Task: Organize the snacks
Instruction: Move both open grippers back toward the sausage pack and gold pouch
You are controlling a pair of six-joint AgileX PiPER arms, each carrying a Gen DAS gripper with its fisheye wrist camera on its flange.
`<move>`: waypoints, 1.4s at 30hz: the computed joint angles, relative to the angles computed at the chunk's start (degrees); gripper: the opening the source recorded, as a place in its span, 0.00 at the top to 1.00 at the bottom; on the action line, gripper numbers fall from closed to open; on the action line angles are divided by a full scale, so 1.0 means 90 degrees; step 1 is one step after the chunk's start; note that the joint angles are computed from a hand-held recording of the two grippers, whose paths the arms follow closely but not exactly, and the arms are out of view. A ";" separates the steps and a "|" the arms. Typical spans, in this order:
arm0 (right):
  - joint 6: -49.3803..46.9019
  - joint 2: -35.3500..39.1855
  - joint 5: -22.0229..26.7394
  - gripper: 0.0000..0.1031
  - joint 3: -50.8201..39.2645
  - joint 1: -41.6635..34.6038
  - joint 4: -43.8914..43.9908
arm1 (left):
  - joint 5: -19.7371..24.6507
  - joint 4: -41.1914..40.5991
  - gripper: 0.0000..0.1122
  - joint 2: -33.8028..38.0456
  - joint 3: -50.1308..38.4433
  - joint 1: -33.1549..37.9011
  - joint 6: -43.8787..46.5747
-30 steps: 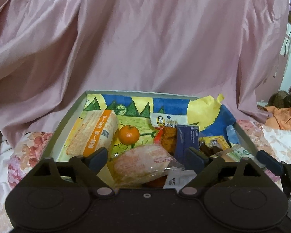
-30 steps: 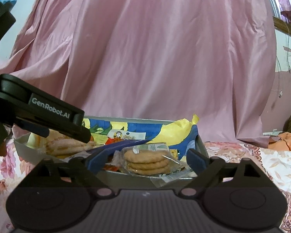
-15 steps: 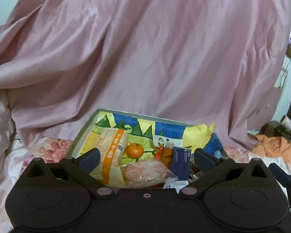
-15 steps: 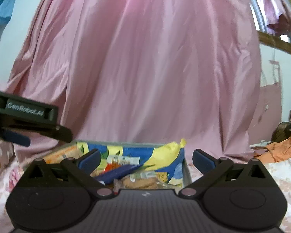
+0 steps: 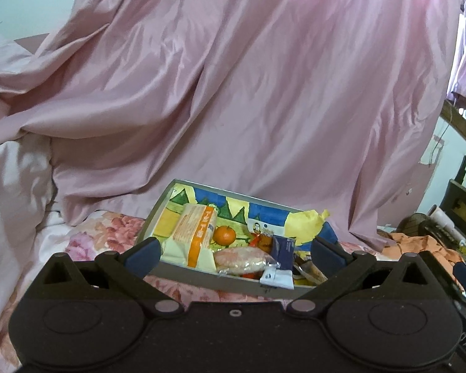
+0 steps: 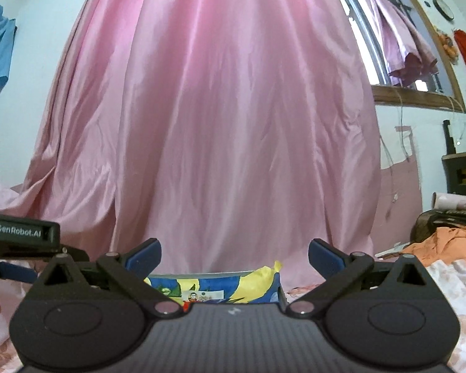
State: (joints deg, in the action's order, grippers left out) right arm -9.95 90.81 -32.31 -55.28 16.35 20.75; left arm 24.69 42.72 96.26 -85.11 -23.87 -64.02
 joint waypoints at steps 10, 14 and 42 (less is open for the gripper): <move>-0.1249 -0.1011 -0.0019 0.00 0.0865 0.0471 0.1104 | -0.0338 0.1550 0.09 -0.1235 0.1765 -0.0240 -0.1553; -0.1721 -0.1380 -0.0143 0.00 0.1341 0.0697 0.1516 | -0.0447 0.2064 0.09 -0.1657 0.2398 -0.0298 -0.2117; -0.8244 -0.1932 0.1338 0.00 0.1998 0.1187 0.8528 | -0.0964 0.0987 0.09 -0.2246 0.4560 -0.0464 -0.0775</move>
